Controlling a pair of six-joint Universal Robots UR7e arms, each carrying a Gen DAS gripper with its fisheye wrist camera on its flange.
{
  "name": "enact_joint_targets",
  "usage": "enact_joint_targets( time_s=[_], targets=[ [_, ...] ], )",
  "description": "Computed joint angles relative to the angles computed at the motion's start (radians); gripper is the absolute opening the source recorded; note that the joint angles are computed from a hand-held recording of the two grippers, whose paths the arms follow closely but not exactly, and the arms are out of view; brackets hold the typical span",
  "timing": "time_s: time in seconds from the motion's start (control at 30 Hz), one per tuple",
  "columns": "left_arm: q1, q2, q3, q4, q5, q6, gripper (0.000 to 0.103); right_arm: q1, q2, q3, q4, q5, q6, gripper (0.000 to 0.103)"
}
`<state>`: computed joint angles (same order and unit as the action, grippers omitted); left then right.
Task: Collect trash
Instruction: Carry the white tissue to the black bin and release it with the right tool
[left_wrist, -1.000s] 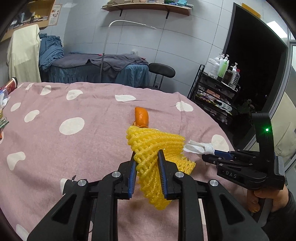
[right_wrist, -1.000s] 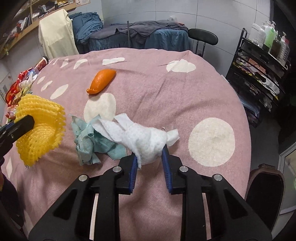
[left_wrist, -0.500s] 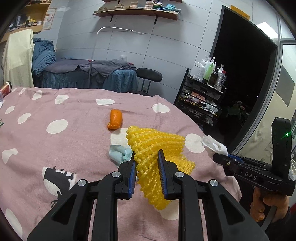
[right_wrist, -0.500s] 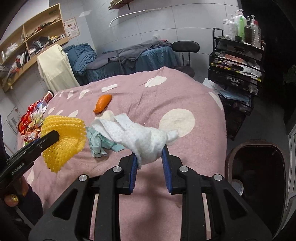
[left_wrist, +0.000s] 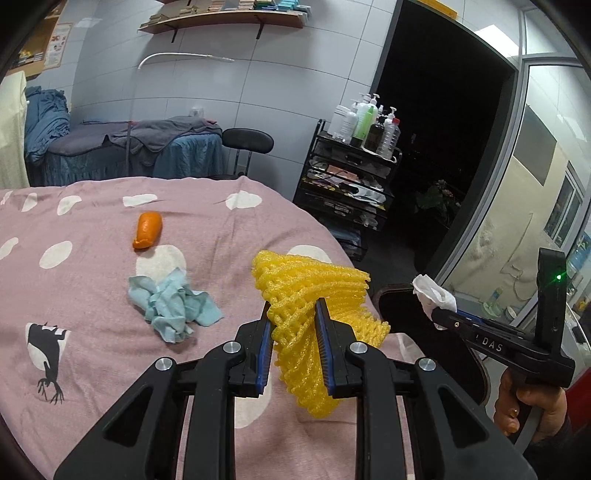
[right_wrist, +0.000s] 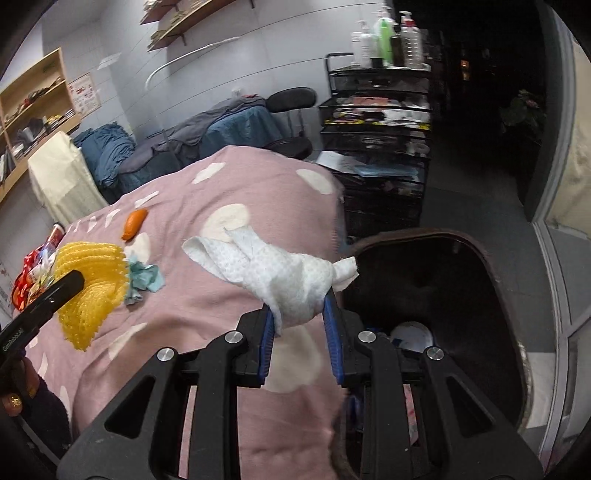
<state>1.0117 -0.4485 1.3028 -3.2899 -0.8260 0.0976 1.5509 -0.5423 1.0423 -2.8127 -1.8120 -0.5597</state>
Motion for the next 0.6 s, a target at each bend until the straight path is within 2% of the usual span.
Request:
enact_joint_targets(
  time_s=[0.27, 0.6],
  targets=[
    [-0.016, 0.055, -0.070, 0.076, -0.044, 0.019, 0.022, -0.051, -0.015, 0.003, -0.035, -0.087, 0.052, 0.026],
    [-0.029, 0.107, -0.134, 0.157, -0.080, 0.027, 0.022, -0.103, 0.001, -0.039, 0.028, -0.146, 0.118, 0.026]
  ],
)
